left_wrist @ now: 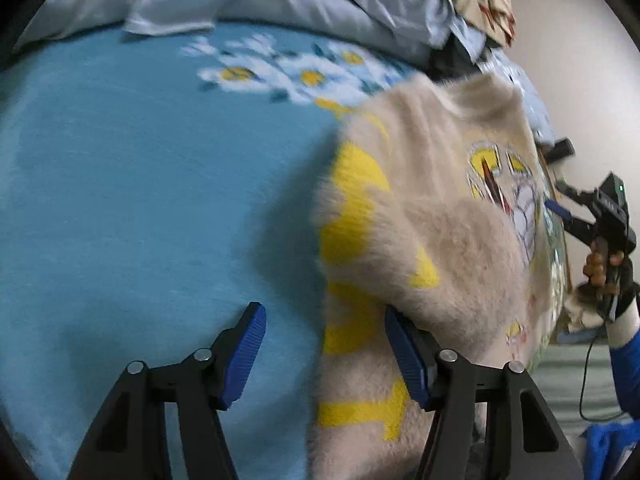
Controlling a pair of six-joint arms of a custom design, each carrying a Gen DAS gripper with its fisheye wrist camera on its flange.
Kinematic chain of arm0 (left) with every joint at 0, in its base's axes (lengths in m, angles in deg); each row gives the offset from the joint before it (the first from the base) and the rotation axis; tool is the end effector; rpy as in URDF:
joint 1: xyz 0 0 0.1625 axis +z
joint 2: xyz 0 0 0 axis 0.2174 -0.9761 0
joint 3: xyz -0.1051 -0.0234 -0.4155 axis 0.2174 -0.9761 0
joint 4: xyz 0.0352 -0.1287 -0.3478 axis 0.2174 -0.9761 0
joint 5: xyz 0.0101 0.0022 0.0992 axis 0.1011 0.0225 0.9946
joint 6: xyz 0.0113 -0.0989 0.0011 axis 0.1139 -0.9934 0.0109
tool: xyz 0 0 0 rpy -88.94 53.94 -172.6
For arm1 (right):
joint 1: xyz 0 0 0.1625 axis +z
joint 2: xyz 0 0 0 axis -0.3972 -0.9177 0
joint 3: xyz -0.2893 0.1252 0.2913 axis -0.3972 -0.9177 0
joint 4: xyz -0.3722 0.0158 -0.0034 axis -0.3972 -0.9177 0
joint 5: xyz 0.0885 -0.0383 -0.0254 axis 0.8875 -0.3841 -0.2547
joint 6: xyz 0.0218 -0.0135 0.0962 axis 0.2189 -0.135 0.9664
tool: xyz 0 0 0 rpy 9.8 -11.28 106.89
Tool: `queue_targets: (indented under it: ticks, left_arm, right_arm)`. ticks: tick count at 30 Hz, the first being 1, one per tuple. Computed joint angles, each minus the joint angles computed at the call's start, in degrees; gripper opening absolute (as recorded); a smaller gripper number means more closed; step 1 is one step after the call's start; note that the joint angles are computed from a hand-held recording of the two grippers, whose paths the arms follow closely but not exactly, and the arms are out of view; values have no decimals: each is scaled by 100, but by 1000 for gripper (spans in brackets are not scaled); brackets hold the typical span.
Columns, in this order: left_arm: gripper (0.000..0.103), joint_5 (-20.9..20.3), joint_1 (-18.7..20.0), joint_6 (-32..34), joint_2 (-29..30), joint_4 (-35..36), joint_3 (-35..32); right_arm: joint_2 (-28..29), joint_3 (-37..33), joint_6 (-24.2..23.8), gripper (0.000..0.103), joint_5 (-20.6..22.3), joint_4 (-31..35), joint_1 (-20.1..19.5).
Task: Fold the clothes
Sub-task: 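Lift the sweater with both grippers so it hangs open, then lay the sweater flat on the sheet with both grippers, spreading it out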
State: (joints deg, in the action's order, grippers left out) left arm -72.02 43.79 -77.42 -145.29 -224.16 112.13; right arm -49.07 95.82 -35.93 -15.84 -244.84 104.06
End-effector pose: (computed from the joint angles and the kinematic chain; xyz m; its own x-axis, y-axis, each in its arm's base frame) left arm -0.1050 -0.4354 0.1623 -0.9297 0.2867 -0.2312 0.2830 0.9578 0.0499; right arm 0.0501 -0.3716 0.3086 -0.9198 0.3643 0.1454 0.2274 0.7972 -0.5592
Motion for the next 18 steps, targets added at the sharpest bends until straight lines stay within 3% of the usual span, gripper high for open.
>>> queue_targets:
  ticks: [1, 3, 8, 18]
  left_arm:
    - [55, -59, -3, 23, 11, -23, 16]
    - [39, -158, -28, 53, 76, -29, 9]
    - [12, 23, -185, 209, 166, 23, 30]
    - [8, 325, -462, 38, -186, -113, 312]
  right_arm:
    - [-3, 9, 17, 54, -14, 0, -8]
    - [-10, 29, 51, 54, -42, 0, -23]
    - [0, 62, 125, 54, 3, 50, -89]
    - [-88, 156, 22, 54, 218, -23, -342]
